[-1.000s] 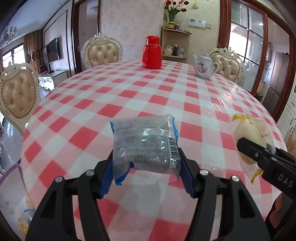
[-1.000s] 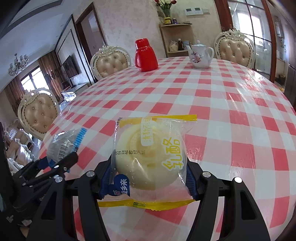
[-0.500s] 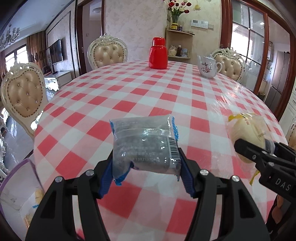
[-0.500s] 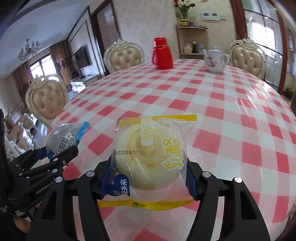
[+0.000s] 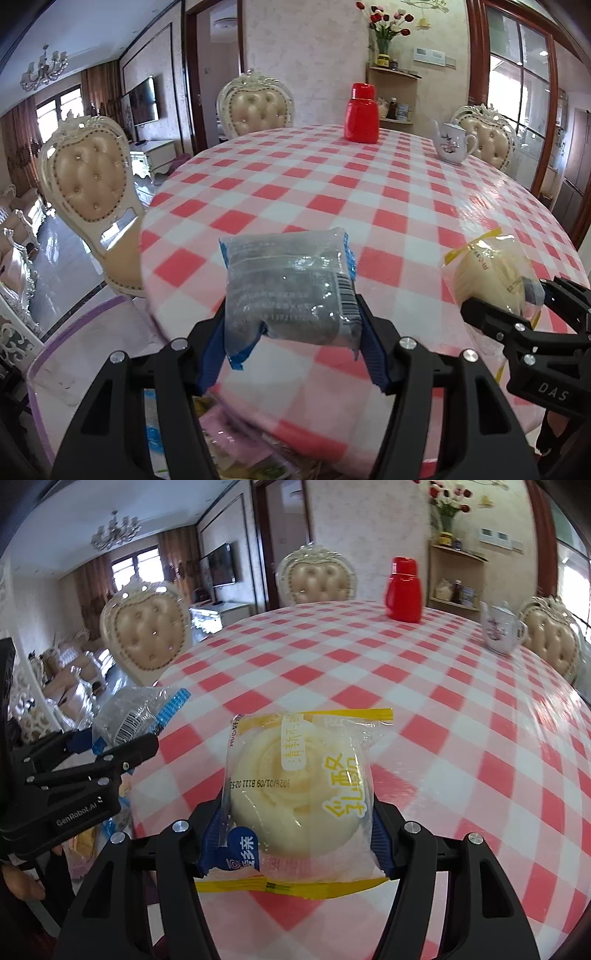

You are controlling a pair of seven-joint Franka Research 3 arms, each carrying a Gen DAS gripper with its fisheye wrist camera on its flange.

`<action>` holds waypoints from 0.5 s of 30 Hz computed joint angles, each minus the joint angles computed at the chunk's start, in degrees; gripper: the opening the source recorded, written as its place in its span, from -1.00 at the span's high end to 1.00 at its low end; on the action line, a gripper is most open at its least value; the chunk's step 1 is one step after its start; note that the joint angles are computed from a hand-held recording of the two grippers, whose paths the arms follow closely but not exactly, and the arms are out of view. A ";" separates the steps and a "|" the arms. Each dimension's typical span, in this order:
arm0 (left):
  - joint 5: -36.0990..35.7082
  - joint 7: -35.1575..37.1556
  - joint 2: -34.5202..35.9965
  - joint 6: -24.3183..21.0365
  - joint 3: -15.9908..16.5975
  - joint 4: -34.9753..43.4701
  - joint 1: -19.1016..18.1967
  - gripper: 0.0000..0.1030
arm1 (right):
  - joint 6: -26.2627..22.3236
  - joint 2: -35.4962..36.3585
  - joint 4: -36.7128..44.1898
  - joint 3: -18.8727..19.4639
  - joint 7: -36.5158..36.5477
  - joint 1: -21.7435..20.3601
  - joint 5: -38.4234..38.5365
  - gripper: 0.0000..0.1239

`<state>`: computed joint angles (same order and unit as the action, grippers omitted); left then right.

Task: Organize snacks
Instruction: 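Carry the grey packet and bun packet over the clear box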

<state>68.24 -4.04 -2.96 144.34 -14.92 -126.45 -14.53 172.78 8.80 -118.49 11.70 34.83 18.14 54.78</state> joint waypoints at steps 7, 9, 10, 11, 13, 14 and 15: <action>-2.99 1.75 -7.17 1.80 0.25 -7.57 1.89 -0.22 | -2.10 -0.96 -0.58 1.30 -1.52 2.30 -1.70 -0.02; -4.24 2.50 -9.03 1.32 -0.04 -9.47 2.68 -0.22 | -2.43 -1.09 -0.71 1.49 -1.73 3.53 -2.74 -0.01; -5.44 3.05 -10.56 1.66 0.21 -11.08 3.15 -0.22 | -2.91 -1.03 -0.63 1.62 -1.78 4.16 -3.47 -0.02; -6.17 3.22 -11.41 2.10 0.23 -12.02 3.72 -0.22 | -3.46 -1.00 -0.54 1.78 -2.03 4.62 -3.83 -0.01; -7.73 3.72 -14.04 2.00 0.20 -14.58 4.89 -0.22 | -4.63 -0.88 -0.28 2.11 -2.42 5.66 -4.87 -0.02; -8.39 4.00 -15.16 1.66 -0.03 -15.58 5.39 -0.22 | -4.81 -0.74 -0.12 2.11 -2.14 6.25 -5.74 -0.02; -9.12 4.32 -16.58 1.62 -0.03 -16.89 5.89 -0.22 | -4.85 -0.62 -0.04 2.16 -1.91 6.79 -6.58 -0.02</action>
<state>59.13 0.28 -19.54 145.96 -14.95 -143.34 -8.64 167.94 8.17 -118.52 13.86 32.92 24.94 48.19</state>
